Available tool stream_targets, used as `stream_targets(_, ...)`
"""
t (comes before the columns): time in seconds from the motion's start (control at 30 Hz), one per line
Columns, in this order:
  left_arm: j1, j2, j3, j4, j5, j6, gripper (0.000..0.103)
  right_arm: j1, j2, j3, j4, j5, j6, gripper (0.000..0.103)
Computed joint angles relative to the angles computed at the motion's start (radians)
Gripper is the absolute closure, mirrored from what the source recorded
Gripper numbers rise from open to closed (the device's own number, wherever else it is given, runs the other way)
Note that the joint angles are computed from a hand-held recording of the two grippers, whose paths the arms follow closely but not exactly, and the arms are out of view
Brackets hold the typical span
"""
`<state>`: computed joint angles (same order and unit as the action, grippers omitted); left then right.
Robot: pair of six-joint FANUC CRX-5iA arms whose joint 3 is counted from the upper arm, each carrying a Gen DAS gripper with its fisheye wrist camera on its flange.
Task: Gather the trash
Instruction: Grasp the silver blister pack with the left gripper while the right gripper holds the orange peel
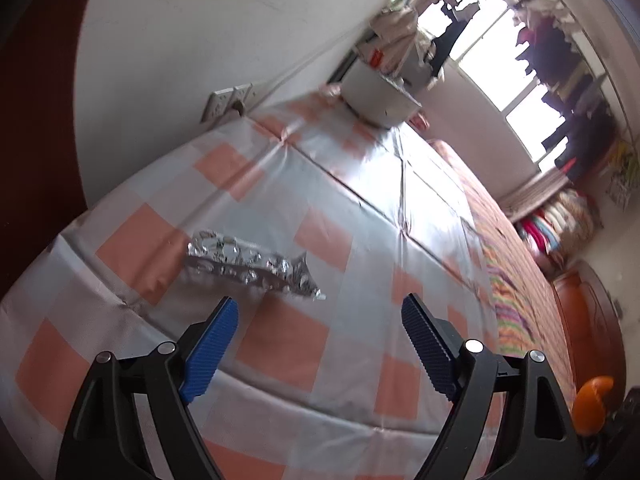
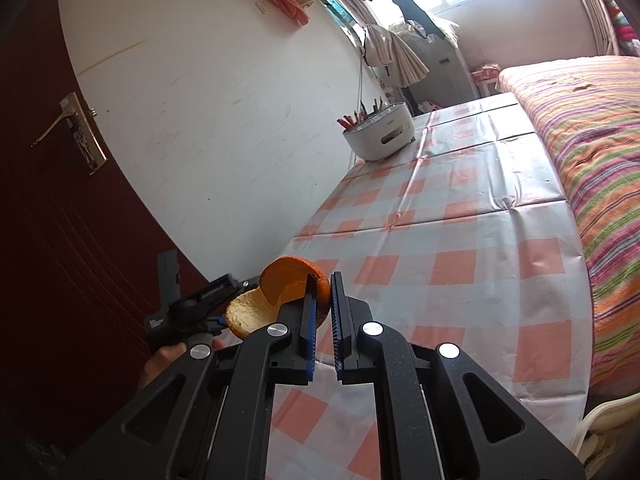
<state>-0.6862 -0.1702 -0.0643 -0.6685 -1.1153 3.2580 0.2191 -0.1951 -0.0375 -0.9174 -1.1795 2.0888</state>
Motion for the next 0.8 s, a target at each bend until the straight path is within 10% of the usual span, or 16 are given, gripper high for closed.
stream_targets(0.17, 0.091, -0.011, -0.025, 0.097, 0.070, 0.055, 0.022, 0.002, 0.010, 0.002, -0.020, -0.016, 0.013, 0.097)
stream_targets(0.63, 0.183, 0.090, 0.058, 0.192, -0.112, 0.104, 0.023, -0.099, 0.076, 0.026, -0.074, -0.087, 0.031, 0.096)
stream_targets(0.8, 0.208, 0.097, 0.051, 0.224, -0.097, 0.012, 0.074, -0.110, 0.071, 0.024, -0.078, -0.084, 0.015, 0.095)
